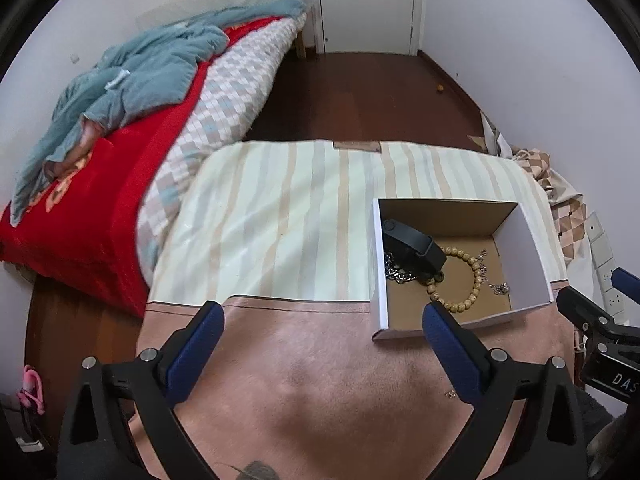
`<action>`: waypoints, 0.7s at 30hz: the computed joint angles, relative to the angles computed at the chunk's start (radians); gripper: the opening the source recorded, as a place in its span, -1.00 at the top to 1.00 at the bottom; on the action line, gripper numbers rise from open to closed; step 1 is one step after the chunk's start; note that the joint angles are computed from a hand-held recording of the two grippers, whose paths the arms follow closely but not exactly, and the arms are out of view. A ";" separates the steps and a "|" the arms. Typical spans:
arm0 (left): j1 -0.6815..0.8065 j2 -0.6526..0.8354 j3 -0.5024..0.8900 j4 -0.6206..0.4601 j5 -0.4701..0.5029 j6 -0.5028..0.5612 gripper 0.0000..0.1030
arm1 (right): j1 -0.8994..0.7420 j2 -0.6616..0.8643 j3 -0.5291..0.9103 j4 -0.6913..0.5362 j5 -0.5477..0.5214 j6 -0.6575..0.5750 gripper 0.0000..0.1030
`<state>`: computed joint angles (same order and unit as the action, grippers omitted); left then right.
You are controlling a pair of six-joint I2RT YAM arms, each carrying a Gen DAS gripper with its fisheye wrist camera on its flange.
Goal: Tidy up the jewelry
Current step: 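Withdraw the right tool from the box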
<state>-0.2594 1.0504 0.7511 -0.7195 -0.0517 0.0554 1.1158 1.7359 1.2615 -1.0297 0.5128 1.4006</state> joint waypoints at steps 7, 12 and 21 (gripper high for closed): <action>-0.045 -0.156 0.030 -0.113 -0.029 -0.020 -0.98 | 0.099 0.006 0.107 -0.164 0.066 0.126 -1.00; -0.055 -0.252 0.057 -0.177 -0.025 -0.023 -0.98 | 0.167 0.011 0.177 -0.261 0.099 0.211 -1.00; -0.082 -0.318 0.041 -0.221 -0.051 -0.068 -0.98 | 0.235 -0.002 0.194 -0.301 0.106 0.299 -1.00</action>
<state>-0.3411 0.7321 0.7920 -0.9408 -0.1025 -0.0129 1.3507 1.7343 1.4551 -1.3302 0.6188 1.6992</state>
